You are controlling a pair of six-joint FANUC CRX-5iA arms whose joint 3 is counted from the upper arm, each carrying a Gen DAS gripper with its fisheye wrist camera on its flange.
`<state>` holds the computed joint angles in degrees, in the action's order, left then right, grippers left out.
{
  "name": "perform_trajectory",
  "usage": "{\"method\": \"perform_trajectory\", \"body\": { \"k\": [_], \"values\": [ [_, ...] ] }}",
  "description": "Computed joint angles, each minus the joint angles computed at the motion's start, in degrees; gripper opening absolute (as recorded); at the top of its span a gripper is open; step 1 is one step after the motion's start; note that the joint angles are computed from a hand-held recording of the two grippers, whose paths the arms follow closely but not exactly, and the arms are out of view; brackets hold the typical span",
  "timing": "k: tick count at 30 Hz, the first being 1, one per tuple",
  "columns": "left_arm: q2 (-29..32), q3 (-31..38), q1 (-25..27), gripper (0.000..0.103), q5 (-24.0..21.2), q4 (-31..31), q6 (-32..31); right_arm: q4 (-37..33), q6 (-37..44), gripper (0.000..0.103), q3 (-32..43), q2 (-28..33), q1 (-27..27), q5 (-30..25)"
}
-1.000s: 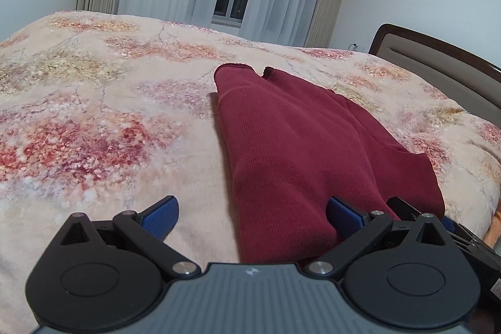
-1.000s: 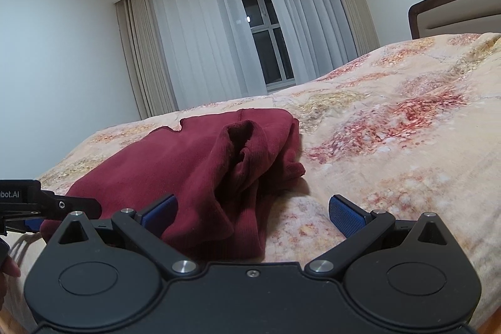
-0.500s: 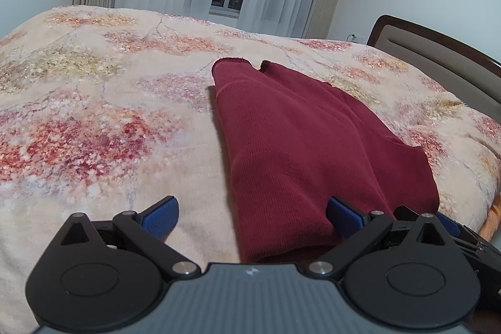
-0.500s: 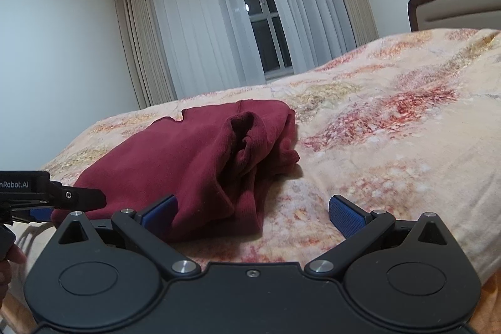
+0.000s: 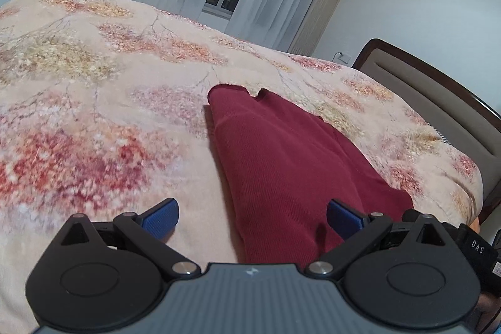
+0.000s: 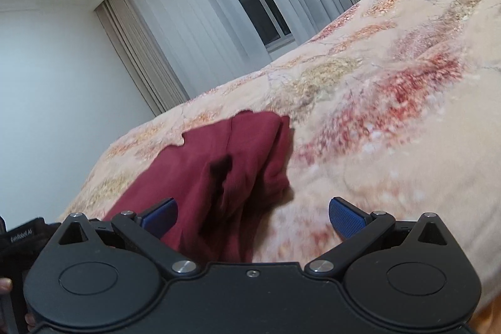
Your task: Fold small clothes
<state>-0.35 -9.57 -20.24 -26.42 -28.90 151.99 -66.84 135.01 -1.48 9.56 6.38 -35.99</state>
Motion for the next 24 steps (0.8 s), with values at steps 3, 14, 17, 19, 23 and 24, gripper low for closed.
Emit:
{"method": "perform_trajectory", "body": {
  "k": [3,14,17,19,23,24],
  "values": [
    [2.48,2.48,1.61,0.103,-0.82,3.1,-3.79,1.78,-5.4,0.103,5.15,4.35,0.75,-1.7],
    [7.18,3.45,6.41,0.103,2.5,15.29,-15.13,-5.51,-5.48,0.103,15.17,14.26,-0.94,-8.77],
    [7.27,3.2,6.46,0.103,2.85,15.73,-16.75,-10.29,-0.81,0.102,14.64,15.2,-2.68,-10.58],
    [7.34,3.09,6.55,0.103,3.08,16.07,-17.1,-11.59,1.41,0.102,13.95,15.0,-2.98,-10.72],
    [7.31,2.34,7.11,0.103,3.91,18.08,-19.23,-12.5,4.19,0.102,12.99,14.61,-2.76,-9.7],
    [7.28,2.06,7.31,0.103,4.2,18.73,-19.92,-12.79,4.53,0.102,12.84,14.56,-2.86,-9.7]
  ]
}}
